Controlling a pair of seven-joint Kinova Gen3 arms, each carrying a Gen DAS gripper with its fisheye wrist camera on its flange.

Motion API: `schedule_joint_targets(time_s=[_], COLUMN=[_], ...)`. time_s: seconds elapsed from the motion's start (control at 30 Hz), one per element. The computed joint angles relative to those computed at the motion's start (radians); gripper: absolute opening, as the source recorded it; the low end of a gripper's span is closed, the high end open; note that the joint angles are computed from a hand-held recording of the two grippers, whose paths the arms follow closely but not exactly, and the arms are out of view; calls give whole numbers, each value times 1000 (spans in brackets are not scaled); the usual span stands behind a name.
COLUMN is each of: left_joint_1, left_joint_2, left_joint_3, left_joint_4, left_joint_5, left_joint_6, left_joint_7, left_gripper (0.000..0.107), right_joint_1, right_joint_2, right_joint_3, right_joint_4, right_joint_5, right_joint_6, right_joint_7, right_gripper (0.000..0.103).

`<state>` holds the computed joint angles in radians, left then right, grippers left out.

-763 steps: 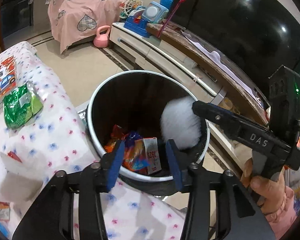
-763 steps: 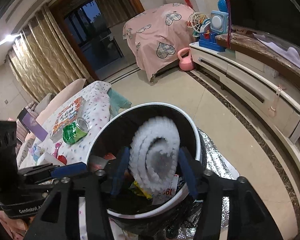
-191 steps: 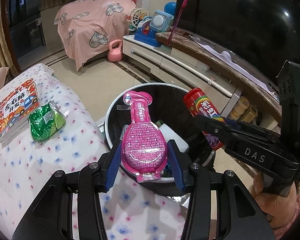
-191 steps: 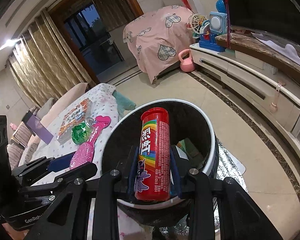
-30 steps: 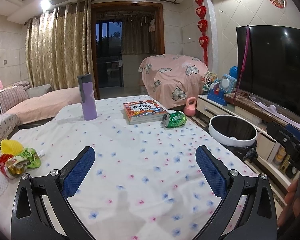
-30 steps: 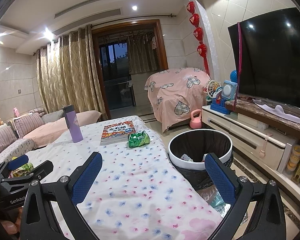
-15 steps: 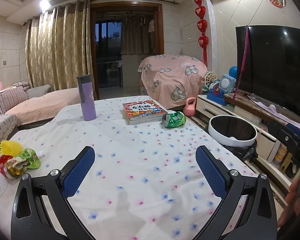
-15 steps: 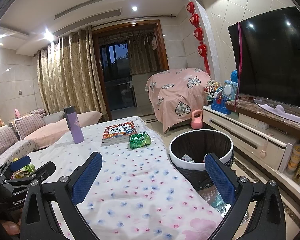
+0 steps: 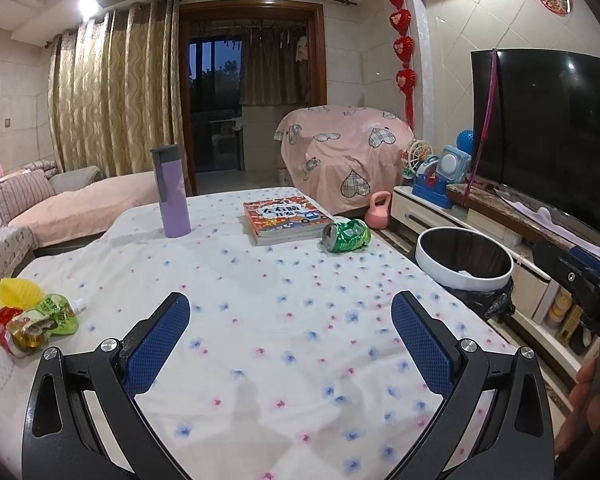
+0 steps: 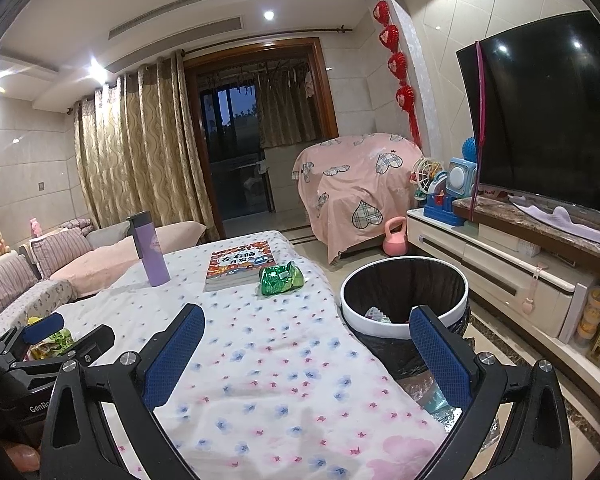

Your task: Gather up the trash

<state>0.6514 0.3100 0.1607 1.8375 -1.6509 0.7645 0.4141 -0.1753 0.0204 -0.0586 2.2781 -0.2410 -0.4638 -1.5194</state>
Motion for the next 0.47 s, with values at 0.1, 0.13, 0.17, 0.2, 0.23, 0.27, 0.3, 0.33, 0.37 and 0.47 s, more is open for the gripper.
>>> schedule_joint_targets(time_s=[0.1, 0.13, 0.17, 0.2, 0.23, 0.27, 0.3, 0.33, 0.37, 0.47], left_joint_1=[-4, -5, -6, -7, -7, -7, -8, -9, -11, -15], left_joint_2=[4, 4, 6, 7, 8, 9, 9, 9, 9, 12], left_joint_3=[-1, -2, -3, -4, -5, -6, -7, -8, -9, -11], left_joint_4=[-4, -5, -6, -7, -7, -8, -8, -8, -10, -17], left_joint_5=[4, 6, 9, 10, 11, 14, 15, 16, 19, 35], left_joint_6=[-6, -9, -10, -15, -17, -18, -21, -26, -29, -42], left_joint_7=[-4, -7, -9, -10, -11, -14, -15, -16, -19, -32], left_gripper=[103, 103, 103, 103, 103, 103, 103, 103, 103, 103], right_joint_1=[1, 1, -1, 1, 0, 0, 2, 4, 3, 4], right_joint_2=[5, 8, 9, 12, 13, 15, 17, 20, 21, 26], right_joint_3=[1, 1, 1, 2, 2, 3, 4, 5, 6, 8], right_joint_4=[-6, -8, -12, -12, -13, -15, -15, -16, -18, -25], right_joint_5=[7, 10, 7, 14, 14, 13, 22, 28, 30, 33], right_joint_6=[9, 12, 17, 17, 20, 22, 23, 24, 27, 35], right_joint_7=[-5, -8, -6, -13, -14, -14, -22, -28, -30, -36], right_gripper=[103, 103, 103, 103, 103, 103, 103, 103, 103, 103])
